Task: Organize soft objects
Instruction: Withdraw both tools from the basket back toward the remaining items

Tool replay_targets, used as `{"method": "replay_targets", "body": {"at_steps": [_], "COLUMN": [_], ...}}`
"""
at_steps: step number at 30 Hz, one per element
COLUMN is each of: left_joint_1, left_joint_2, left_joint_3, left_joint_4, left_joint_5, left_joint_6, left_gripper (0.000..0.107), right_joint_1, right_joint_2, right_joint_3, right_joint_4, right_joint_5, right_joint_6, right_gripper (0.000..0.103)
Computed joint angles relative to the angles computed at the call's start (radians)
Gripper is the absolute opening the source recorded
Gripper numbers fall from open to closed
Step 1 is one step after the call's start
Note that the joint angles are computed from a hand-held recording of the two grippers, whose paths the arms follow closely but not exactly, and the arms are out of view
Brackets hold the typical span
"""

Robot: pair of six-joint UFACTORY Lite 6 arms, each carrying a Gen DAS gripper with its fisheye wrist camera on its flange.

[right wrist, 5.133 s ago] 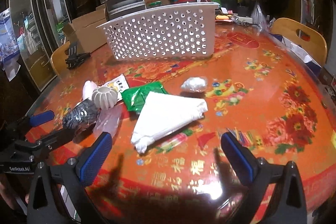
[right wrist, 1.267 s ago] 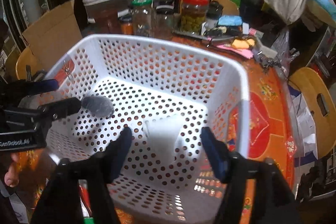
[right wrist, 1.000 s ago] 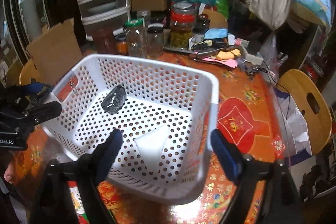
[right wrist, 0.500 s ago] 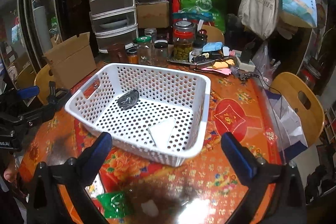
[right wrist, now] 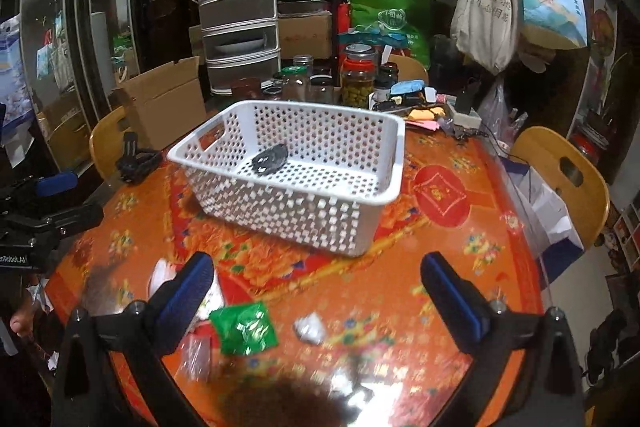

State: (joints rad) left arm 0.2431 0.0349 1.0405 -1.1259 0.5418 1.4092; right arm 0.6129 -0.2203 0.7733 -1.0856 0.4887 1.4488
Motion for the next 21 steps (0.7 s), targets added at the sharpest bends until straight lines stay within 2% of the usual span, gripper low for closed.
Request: {"method": "replay_targets", "body": {"at_steps": [4,6,8,17,21], "left_joint_1": [0.092,0.126,0.127,0.040,0.018], "left_joint_2": [-0.106,-0.112,-0.080,0.233,0.346], "left_joint_3": [-0.188,-0.251,-0.288,-0.217,-0.125], "left_joint_4": [-0.135,-0.181,-0.237,-0.488,-0.498], "left_joint_5": [0.030,0.047,0.024,-0.077,-0.090], "left_joint_6": [0.194,0.267,0.344,0.578,0.558], "left_gripper": [0.103,0.103,0.103,0.103,0.103], "right_joint_1": [0.105,0.152,0.176,0.157,0.110], "right_joint_2": [-0.077,-0.099,-0.117,-0.025,0.068], "right_joint_3": [-0.145,-0.216,-0.286,-0.427,-0.425], "right_joint_4": [-0.135,-0.184,-0.269,-0.699,-0.871], "right_joint_5": [0.028,0.031,0.009,-0.051,-0.057], "right_joint_6": [0.226,0.336,0.462,0.988,1.148], "right_gripper": [0.103,0.103,0.103,0.103,0.102]}}
